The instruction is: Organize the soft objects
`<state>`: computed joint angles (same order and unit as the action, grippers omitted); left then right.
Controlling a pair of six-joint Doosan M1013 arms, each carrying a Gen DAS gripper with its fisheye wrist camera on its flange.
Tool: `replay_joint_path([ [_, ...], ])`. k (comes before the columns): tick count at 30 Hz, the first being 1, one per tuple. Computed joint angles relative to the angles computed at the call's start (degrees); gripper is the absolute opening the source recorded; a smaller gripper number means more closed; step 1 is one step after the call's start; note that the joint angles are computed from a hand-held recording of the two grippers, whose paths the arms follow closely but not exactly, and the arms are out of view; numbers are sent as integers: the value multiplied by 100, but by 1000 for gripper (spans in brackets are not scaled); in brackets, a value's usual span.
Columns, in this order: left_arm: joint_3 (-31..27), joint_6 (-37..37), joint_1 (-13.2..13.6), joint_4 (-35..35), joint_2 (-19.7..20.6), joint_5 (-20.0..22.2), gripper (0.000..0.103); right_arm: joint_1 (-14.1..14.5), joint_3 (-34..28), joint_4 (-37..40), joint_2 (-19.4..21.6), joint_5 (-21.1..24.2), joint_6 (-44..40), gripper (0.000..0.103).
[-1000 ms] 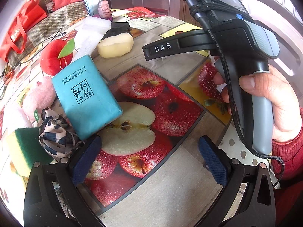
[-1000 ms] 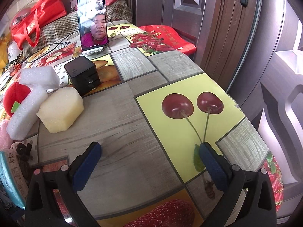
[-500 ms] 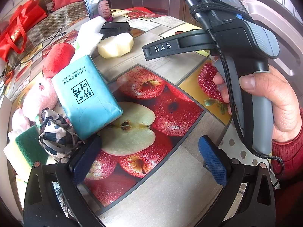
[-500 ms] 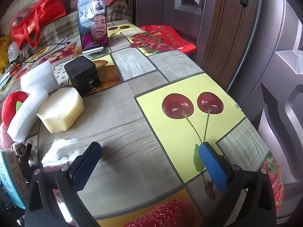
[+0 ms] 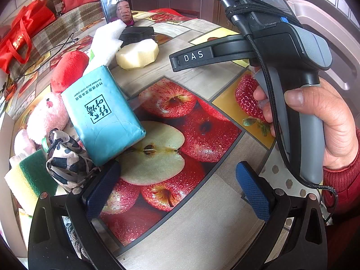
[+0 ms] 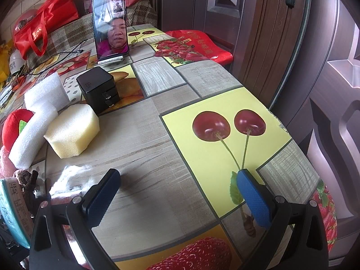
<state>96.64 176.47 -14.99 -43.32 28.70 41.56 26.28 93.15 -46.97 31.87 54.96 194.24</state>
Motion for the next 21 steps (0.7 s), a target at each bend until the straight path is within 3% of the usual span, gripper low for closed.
replay_joint_path([
  [15, -3, 16, 4, -20, -3, 11, 103, 1, 0, -14, 3, -25, 8, 103],
  [18, -3, 238, 95, -202, -19, 365, 102, -4, 16, -21, -5, -42, 19, 103],
  [21, 66, 976, 362, -1105, -138, 902, 103, -5, 13, -29, -2, -52, 27, 103],
])
